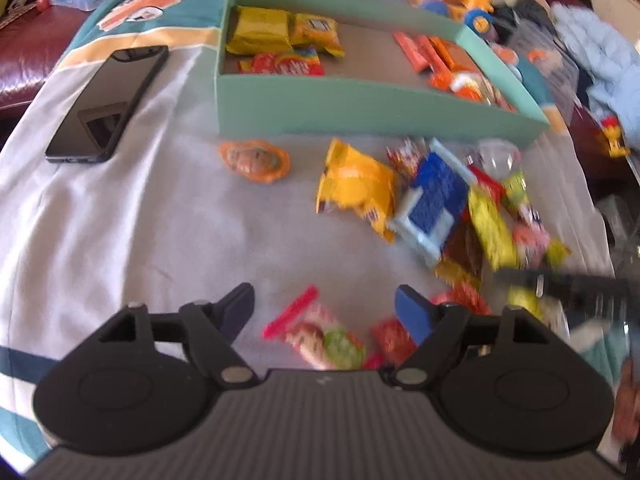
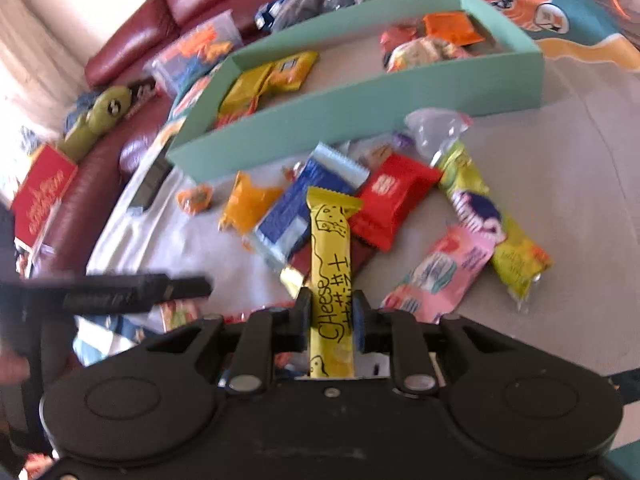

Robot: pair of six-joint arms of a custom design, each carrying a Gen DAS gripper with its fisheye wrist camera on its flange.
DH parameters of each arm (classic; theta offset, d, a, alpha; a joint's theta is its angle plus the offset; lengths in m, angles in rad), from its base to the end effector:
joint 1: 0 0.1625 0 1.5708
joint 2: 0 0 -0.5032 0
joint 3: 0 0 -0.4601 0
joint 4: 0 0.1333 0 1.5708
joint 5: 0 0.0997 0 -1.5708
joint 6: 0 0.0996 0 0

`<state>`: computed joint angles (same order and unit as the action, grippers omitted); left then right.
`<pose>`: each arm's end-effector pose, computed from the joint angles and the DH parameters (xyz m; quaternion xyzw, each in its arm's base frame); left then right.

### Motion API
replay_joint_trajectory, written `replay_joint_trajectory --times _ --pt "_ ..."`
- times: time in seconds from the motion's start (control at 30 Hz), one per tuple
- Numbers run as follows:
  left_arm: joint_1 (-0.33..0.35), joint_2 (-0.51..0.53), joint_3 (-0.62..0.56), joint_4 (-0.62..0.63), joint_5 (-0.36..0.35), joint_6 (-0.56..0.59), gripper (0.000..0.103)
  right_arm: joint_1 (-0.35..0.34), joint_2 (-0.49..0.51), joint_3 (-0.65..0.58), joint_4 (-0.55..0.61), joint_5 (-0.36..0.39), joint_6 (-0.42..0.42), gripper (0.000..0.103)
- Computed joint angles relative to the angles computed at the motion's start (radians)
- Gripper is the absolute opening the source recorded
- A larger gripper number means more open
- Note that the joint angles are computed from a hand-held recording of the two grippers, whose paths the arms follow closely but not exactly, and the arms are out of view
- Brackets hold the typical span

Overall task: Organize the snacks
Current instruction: 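Grasp the yellow cheese stick with the right tool while the left tool moves to the pink candy packet, then grasp the pink candy packet with the left tool while the right tool lifts the cheese stick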

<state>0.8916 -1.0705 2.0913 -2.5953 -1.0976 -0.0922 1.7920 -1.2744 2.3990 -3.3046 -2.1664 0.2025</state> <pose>-0.2265 -0.5650 0.1235 0.2808 0.9307 -0.0898 0.2165 0.1796 -0.4459 0.2181 -0.0795 -0.9128 0.3392 0.2134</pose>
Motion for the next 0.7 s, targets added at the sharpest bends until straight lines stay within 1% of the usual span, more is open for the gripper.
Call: replay_joint_trajectory --times 0.07,0.13,0.17,0.23,0.3,0.33,0.37,0.43,0.47,0.5,0.6,0.63,0.7 --pt "-0.002 -0.018 0.011 0.033 -0.016 0.069 0.079 -0.009 -0.007 0.001 -0.023 0.004 -0.001 0.02" --pt "-0.013 -0.026 0.027 0.048 0.022 0.135 0.079 -0.018 -0.015 0.002 -0.028 0.012 -0.004 0.02" --pt "-0.012 -0.026 0.022 0.082 0.035 0.133 0.079 -0.021 -0.018 0.003 -0.028 0.012 -0.008 0.02" --pt "-0.004 -0.031 0.008 0.112 0.02 0.081 0.078 -0.021 -0.019 0.002 -0.023 0.008 -0.009 0.02" --pt "0.007 -0.027 -0.008 0.107 -0.002 0.006 0.072 -0.021 -0.014 0.003 -0.025 0.006 -0.008 0.02" --pt "0.01 -0.024 -0.011 0.097 -0.009 -0.014 0.068 -0.021 -0.012 0.003 -0.027 0.007 -0.006 0.02" --pt "0.01 -0.017 -0.014 0.089 -0.012 -0.027 0.063 -0.022 -0.013 0.005 -0.028 0.008 -0.004 0.02" --pt "-0.006 -0.002 -0.007 0.066 0.002 -0.012 0.057 -0.018 -0.006 0.002 -0.029 0.006 -0.002 0.02" --pt "-0.017 0.002 0.003 0.053 0.014 0.011 0.043 -0.015 -0.004 0.001 -0.026 0.001 -0.004 0.02" --pt "-0.028 0.007 0.012 0.041 0.026 0.033 0.037 -0.013 -0.004 -0.001 -0.022 -0.004 -0.007 0.02" --pt "-0.046 0.007 0.036 -0.001 0.039 0.064 0.035 -0.012 -0.009 0.001 -0.026 -0.015 -0.01 0.02" --pt "-0.051 0.005 0.043 -0.005 0.049 0.069 0.036 -0.012 -0.01 0.002 -0.03 -0.019 -0.009 0.02" --pt "-0.053 0.001 0.04 0.023 0.06 0.064 0.044 -0.016 -0.013 0.005 -0.035 -0.018 -0.007 0.02"
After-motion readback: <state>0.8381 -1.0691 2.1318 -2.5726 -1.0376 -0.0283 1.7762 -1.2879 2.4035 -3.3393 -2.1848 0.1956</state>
